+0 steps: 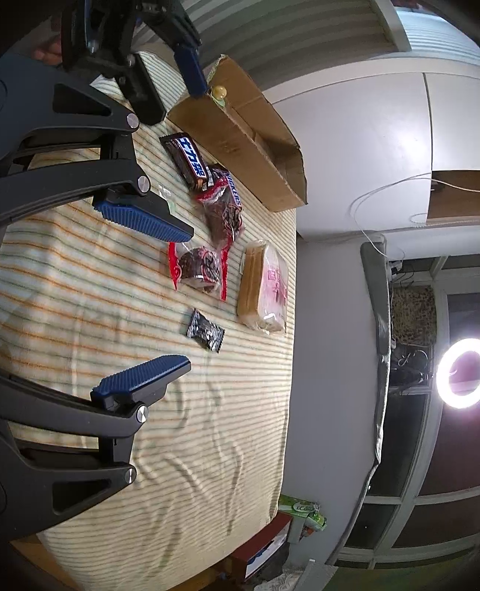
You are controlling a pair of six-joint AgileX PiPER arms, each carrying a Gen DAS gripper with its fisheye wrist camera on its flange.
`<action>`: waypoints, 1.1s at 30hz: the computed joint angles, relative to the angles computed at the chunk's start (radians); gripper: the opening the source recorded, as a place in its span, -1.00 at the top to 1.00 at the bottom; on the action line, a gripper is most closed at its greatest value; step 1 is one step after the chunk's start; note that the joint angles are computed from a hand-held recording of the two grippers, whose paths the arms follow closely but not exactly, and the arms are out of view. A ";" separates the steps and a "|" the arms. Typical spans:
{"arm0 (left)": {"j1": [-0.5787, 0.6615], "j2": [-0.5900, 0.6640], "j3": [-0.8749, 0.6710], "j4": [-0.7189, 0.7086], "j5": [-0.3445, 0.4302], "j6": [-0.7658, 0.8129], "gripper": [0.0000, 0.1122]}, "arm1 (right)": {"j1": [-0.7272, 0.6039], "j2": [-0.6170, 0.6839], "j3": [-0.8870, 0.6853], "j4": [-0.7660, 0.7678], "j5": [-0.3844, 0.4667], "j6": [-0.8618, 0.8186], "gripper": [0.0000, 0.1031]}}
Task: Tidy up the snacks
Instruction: 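Move both open tools back toward the remaining snacks, then grasp a wrapped chocolate cake with the right tool while the left tool reaches another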
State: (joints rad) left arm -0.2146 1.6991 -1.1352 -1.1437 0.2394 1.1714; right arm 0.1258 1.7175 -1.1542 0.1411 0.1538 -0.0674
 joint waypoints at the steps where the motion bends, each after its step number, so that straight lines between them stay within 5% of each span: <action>1: 0.000 0.011 -0.007 0.025 0.000 -0.024 -0.44 | 0.001 0.006 -0.006 0.035 0.004 -0.036 -0.29; 12: 0.003 0.132 -0.130 0.253 0.017 -0.245 -0.44 | 0.020 0.105 -0.117 -0.038 0.068 0.024 -0.29; 25: -0.004 0.236 -0.351 0.436 0.102 -0.473 -0.43 | -0.020 0.286 -0.357 0.222 0.239 -0.193 -0.27; 33: 0.016 0.456 -0.759 0.687 0.357 -0.800 -0.43 | -0.011 0.360 -0.454 0.211 0.307 -0.190 -0.25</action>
